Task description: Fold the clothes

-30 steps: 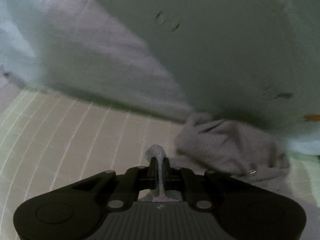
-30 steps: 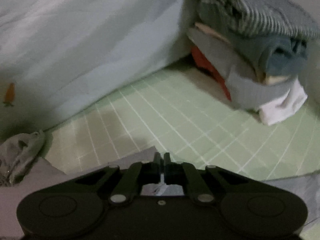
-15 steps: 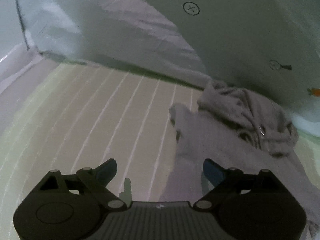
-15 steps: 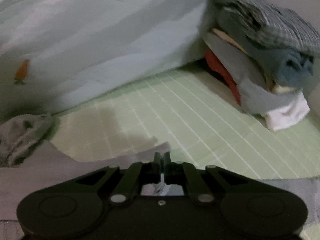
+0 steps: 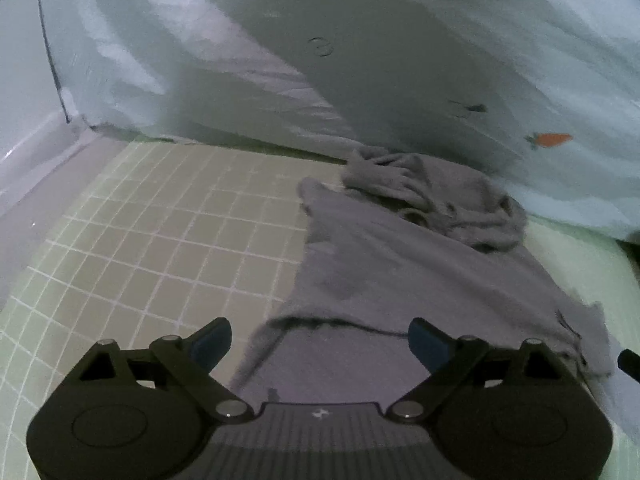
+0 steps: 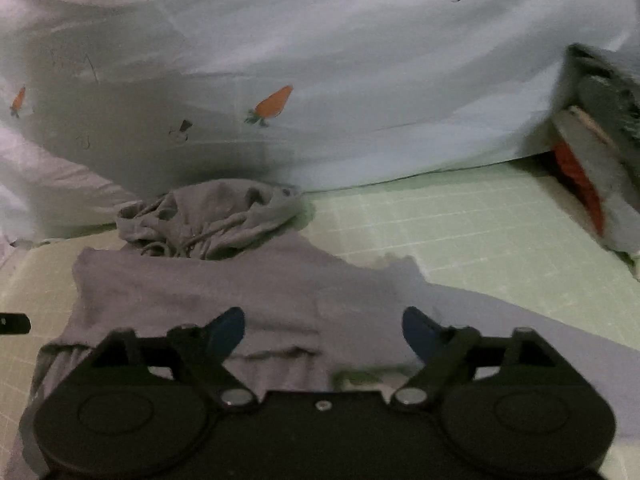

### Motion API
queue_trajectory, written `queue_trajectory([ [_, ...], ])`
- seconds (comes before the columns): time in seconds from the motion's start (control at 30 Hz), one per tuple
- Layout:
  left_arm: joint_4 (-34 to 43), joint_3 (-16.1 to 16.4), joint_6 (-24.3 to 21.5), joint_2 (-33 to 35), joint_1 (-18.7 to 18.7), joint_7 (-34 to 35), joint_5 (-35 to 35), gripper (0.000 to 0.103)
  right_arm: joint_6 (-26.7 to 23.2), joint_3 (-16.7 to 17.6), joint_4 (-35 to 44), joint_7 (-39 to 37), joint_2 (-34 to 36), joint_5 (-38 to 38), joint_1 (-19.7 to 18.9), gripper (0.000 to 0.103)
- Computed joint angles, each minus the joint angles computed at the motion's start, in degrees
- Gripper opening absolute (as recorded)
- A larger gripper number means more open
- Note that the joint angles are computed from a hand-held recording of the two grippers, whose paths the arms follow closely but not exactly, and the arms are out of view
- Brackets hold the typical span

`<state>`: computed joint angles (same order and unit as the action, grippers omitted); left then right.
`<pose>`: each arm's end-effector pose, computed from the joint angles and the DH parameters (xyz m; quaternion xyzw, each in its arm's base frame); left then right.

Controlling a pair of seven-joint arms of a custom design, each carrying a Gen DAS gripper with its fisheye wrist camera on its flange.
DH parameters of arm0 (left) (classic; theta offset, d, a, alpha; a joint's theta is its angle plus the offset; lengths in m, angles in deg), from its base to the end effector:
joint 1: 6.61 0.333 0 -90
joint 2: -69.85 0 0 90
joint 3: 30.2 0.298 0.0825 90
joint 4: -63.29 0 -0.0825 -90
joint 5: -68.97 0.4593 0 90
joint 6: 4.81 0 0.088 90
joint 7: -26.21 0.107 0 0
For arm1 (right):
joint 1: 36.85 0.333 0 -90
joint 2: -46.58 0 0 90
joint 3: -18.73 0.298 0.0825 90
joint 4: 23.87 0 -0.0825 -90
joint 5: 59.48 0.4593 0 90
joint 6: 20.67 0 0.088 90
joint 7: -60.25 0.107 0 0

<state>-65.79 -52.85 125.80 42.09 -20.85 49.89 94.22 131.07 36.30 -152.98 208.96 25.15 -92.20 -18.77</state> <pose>0.4259 -0.3301 0.5587 -0.7517 0.5548 -0.2470 0.2574 0.4484 0.3548 0.5479 -0.6461 0.6290 -0.2545 0.3495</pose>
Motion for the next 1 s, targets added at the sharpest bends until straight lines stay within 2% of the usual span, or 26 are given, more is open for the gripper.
queue_trajectory([
  [0.03, 0.5, -0.7, -0.5, 0.3, -0.2, -0.3, 0.2, 0.096, -0.4, -0.1, -1.8, 0.8, -1.8, -0.3, -0.3, 0.103],
  [0.1, 1.6, -1.9, -1.1, 1.5, -0.8, -1.0, 0.8, 0.096, -1.2, 0.1, -5.2, 2.5, -5.2, -0.8, -1.2, 0.103],
  [0.2, 4.6, -3.3, -1.7, 5.1, -1.6, -3.0, 2.0, 0.096, -1.3, -0.9, -10.9, 0.9, -10.7, -0.1, -1.7, 0.103],
  [0.37, 12.1, -4.6, -2.0, 14.6, -3.5, -8.6, 6.8, 0.096, -2.2, -1.7, -17.0, -2.3, -16.6, 0.1, -5.3, 0.103],
  [0.57, 24.4, -2.9, -1.5, 29.1, -7.5, -10.5, 13.7, 0.096, -4.5, -3.1, -18.9, -5.6, -15.9, 0.8, -10.6, 0.103],
  [0.73, 37.0, 0.4, -1.5, 40.5, -11.6, -4.2, 15.7, 0.092, -9.0, -3.6, -15.8, -5.5, -10.6, 0.1, -13.9, 0.103],
  [0.83, 40.9, 1.9, 1.0, 44.5, -13.1, 0.8, 13.9, 0.081, -7.4, -5.2, -15.6, -4.9, -8.8, 0.0, -13.9, 0.103],
  [0.9, 42.6, 2.6, 2.8, 46.5, -13.6, 4.3, 11.3, 0.067, -5.9, -5.3, -15.9, -2.7, -8.5, 0.0, -14.2, 0.103],
  [1.0, 45.1, 3.4, 4.4, 49.2, -14.3, 9.4, 7.2, 0.063, -4.6, -4.7, -16.1, 1.9, -8.1, -0.2, -15.0, 0.103],
])
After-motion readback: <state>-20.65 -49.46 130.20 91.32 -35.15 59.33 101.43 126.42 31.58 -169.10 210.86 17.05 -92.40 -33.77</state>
